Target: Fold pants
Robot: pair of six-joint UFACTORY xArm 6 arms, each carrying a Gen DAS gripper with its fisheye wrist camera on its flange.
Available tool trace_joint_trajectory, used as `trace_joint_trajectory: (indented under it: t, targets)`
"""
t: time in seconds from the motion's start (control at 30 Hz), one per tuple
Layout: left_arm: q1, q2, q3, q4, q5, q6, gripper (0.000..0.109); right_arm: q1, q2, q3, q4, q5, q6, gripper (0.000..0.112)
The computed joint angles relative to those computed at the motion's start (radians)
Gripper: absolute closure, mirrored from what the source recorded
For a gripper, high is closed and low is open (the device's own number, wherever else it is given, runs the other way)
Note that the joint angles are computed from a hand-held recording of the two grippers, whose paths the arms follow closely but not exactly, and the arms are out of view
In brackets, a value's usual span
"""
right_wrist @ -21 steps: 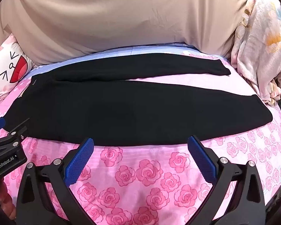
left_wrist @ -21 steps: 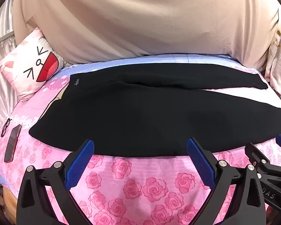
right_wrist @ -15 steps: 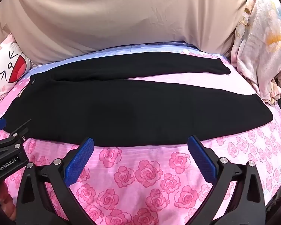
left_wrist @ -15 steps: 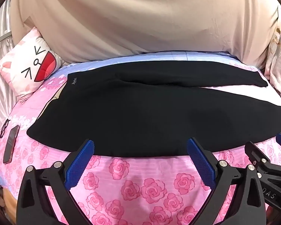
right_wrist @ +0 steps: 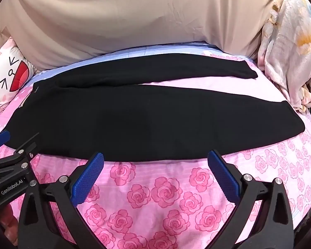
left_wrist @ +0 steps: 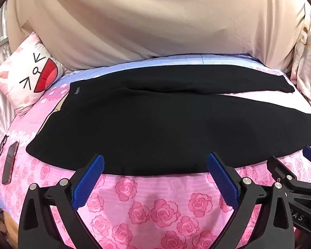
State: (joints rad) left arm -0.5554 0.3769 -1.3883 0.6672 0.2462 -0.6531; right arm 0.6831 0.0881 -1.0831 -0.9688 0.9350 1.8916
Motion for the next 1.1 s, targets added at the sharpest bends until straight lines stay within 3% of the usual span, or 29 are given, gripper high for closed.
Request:
trace_joint_trajectory:
  t: [0.6,0.87,1.1]
  targets:
    - [0.006,0.051,-0.078,-0.037,0.035,0.035,0.011,-0.041,-0.024,0.018,-0.035,-0.018,-0.04,0.014]
    - [0.005,0.139,-0.218,-0.097,0.096,0.097,0.011,-0.172,-0.137,0.138,-0.056,-0.047,-0.042,0.014]
    - [-0.002,0.237,-0.37,-0.134,0.17,0.143,0.011,-0.307,-0.228,0.22,-0.048,-0.13,-0.083,0.014]
